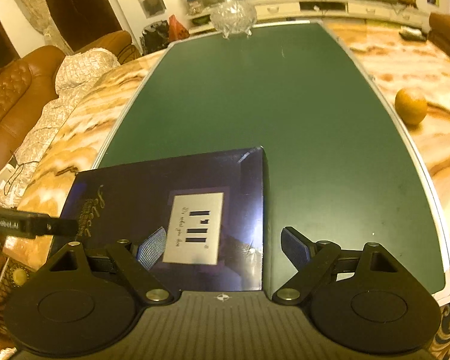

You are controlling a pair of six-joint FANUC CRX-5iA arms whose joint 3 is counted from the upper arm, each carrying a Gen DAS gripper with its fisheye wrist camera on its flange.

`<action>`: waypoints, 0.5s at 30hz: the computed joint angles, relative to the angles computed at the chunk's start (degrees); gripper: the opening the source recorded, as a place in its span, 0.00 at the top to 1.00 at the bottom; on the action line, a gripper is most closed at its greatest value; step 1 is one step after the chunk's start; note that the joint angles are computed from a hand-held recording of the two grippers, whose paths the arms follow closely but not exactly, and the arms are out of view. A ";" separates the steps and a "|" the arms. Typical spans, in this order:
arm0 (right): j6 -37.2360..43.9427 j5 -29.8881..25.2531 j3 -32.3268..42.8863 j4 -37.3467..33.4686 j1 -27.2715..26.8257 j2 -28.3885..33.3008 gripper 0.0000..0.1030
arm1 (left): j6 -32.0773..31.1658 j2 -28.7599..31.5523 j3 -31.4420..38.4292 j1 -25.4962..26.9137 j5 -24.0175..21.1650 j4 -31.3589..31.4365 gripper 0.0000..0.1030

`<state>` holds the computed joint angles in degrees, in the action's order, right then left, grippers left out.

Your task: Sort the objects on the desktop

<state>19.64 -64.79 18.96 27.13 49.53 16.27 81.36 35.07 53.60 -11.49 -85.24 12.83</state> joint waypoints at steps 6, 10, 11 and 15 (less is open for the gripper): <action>1.16 -4.69 1.46 6.92 3.64 2.49 0.15 | 1.44 -4.93 -4.78 -4.42 3.38 -9.00 0.02; 2.60 -6.40 3.50 7.45 4.70 4.52 0.15 | 1.04 -5.92 -6.83 -6.11 4.27 -10.47 0.02; 2.64 -6.40 3.69 7.12 4.71 4.69 0.15 | 1.06 -5.86 -7.04 -6.33 4.15 -10.47 0.02; 2.75 -6.98 4.56 6.49 4.81 5.58 0.15 | 1.25 -5.74 -7.93 -6.64 3.98 -10.39 0.02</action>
